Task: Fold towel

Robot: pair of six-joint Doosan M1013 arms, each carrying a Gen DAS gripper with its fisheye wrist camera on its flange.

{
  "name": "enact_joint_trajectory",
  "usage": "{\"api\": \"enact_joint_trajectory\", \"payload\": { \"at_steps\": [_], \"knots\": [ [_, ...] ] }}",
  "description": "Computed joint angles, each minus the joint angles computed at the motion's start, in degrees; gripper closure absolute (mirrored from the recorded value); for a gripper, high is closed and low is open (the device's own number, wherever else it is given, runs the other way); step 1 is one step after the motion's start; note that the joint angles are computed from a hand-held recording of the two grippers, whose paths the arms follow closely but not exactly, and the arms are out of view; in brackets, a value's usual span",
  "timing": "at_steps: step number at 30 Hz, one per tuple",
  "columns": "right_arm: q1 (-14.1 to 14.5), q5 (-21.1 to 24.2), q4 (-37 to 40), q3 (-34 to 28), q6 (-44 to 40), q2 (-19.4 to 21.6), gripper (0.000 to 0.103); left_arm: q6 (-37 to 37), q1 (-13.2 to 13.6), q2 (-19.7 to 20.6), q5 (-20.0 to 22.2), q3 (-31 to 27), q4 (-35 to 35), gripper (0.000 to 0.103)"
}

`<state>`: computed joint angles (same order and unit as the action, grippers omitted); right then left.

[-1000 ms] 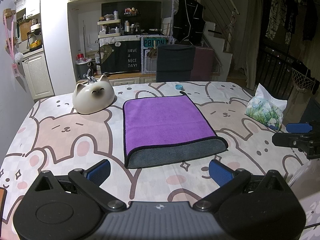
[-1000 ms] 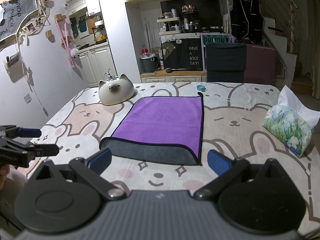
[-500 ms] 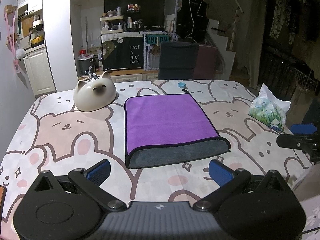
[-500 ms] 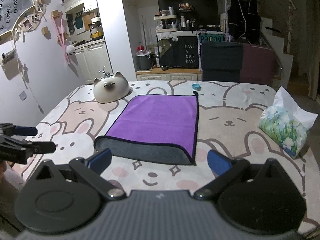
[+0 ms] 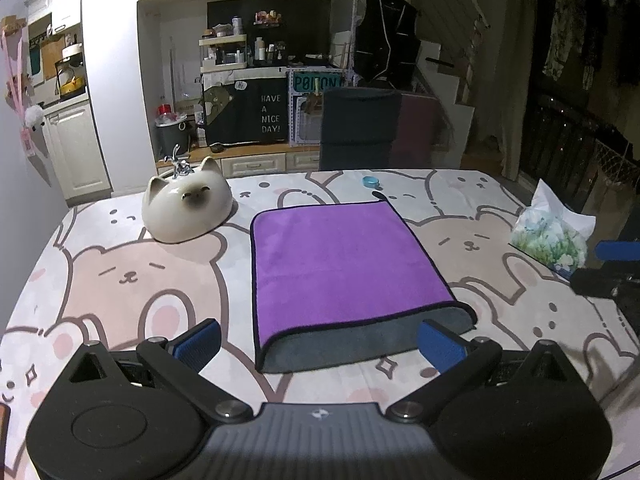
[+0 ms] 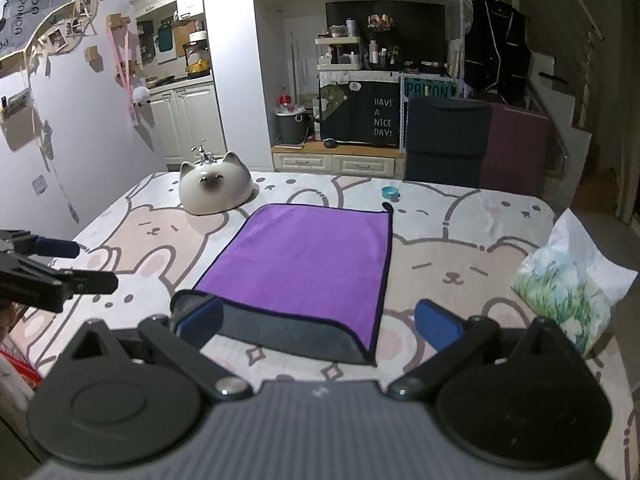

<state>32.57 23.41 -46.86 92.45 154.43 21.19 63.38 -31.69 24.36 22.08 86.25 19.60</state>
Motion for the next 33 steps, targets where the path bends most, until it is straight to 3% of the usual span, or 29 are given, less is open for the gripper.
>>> {"api": "enact_joint_trajectory", "payload": {
  "at_steps": [9,16,19,24,30,33],
  "knots": [
    [-2.36,-3.92,5.36,-0.9,-5.13,1.49,0.0,8.46,1.71,2.83,-2.53,-2.79,-7.97,0.0],
    [-4.01,-6.6,4.71,-1.7,-6.29,3.83,0.0,12.94,2.87,5.89,-1.76,-5.46,-11.98,0.0],
    [-4.82,-8.18,7.25,-1.78,-9.92,4.96,0.0,17.71,3.63,7.11,-1.47,-6.29,-17.33,0.0],
    [-5.94,-9.15,16.93,-2.53,-20.61,6.66,0.0,22.39,4.86,9.39,0.15,-8.0,-22.78,0.0],
    [-7.33,-9.9,35.44,-3.72,-40.78,8.63,0.0,28.42,6.1,11.2,-0.57,-8.63,-28.6,0.0],
    [-7.71,-8.46,37.91,-4.56,-44.01,9.67,0.0,32.92,6.39,11.91,0.36,-9.01,-30.49,0.0]
  ]
}}
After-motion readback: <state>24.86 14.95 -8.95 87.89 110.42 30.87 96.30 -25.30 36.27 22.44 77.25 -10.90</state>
